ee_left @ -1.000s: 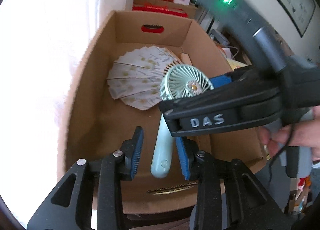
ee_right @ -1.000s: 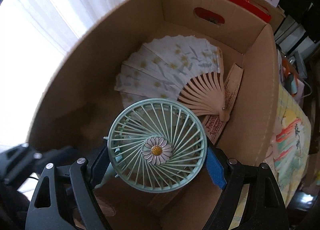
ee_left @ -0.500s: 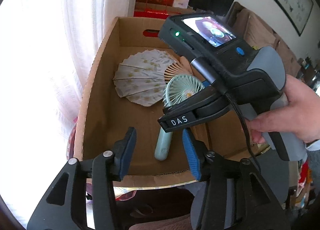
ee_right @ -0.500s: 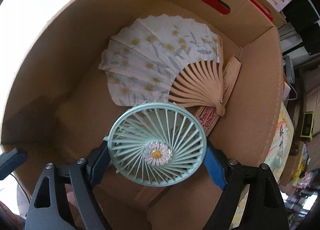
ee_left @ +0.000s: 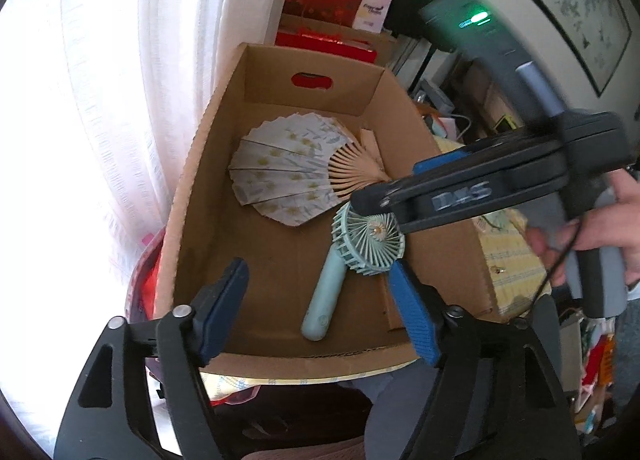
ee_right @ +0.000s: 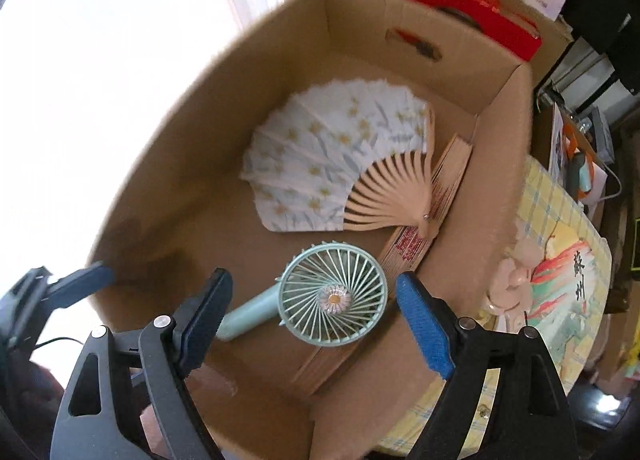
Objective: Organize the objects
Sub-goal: 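Move the left gripper to the beige plastic clip while the right gripper approaches the silver keyring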
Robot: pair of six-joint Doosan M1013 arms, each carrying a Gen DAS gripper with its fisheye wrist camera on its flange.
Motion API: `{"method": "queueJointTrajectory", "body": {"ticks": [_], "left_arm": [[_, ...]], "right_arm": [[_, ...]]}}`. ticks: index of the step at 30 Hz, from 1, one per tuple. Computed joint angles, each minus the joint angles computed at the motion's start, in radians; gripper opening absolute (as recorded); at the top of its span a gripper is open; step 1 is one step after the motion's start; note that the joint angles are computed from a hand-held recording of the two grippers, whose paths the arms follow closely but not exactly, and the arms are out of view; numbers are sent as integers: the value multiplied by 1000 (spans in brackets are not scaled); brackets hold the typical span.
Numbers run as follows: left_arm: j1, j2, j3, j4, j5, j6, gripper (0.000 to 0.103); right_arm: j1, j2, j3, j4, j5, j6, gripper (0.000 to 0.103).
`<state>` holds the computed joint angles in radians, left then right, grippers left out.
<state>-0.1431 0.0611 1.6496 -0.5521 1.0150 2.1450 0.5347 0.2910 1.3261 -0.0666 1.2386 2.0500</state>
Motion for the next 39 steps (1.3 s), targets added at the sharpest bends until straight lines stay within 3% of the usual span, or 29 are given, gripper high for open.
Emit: {"method": "queueJointTrajectory", "body": {"ticks": [6,17,26,31,39], "left_arm": [[-24,-9,-1,20,-12,-17,79],[-72,-21,0,51,-37,-62,102],[-125,-29,-10,99,-36,-103,103],[-151,-29,-13,99,-34,-119,103],[-222,-30,-11,115,-48,-147,103]], "right_arm": [[7,-48,32,-23,-42,19,86],[-3,-152,161,-31,-135,70,88],[-22,-225,245,-78,-131,113,92],[-37,-269,297,-111,-140,153,102],[-82,-343,374,-130,-160,196,103]]}}
